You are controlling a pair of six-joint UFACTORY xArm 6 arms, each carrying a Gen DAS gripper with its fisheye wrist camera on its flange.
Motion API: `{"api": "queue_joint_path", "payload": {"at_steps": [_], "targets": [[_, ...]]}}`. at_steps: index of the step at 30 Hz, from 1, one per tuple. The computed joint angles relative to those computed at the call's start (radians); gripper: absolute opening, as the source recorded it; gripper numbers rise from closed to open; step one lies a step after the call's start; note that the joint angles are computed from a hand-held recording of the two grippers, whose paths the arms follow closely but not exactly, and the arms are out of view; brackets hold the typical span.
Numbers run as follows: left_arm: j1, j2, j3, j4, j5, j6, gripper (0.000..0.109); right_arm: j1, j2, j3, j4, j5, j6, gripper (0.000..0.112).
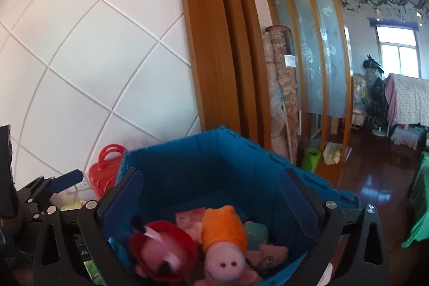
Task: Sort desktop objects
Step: 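Release both plushes into the crate and move both tools back over the heap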
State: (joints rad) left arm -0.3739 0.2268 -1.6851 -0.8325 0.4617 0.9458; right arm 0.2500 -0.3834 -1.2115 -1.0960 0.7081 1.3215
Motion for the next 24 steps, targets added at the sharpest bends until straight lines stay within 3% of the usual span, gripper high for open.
{"api": "queue_joint_path", "payload": {"at_steps": [4, 11, 24], "targets": [[0.039, -0.027, 0.061, -0.068, -0.047, 0.059, 0.094, 0.051, 0.043, -0.033, -0.027, -0.004, 0.002, 0.103], [0.152, -0.03, 0.109, -0.051, -0.089, 0.01, 0.094, 0.123, 0.196, -0.143, -0.041, -0.073, 0.003, 0.103], [0.383, -0.007, 0.221, -0.135, -0.183, 0.095, 0.094, 0.246, 0.602, -0.455, 0.064, -0.209, -0.095, 0.103]]}}
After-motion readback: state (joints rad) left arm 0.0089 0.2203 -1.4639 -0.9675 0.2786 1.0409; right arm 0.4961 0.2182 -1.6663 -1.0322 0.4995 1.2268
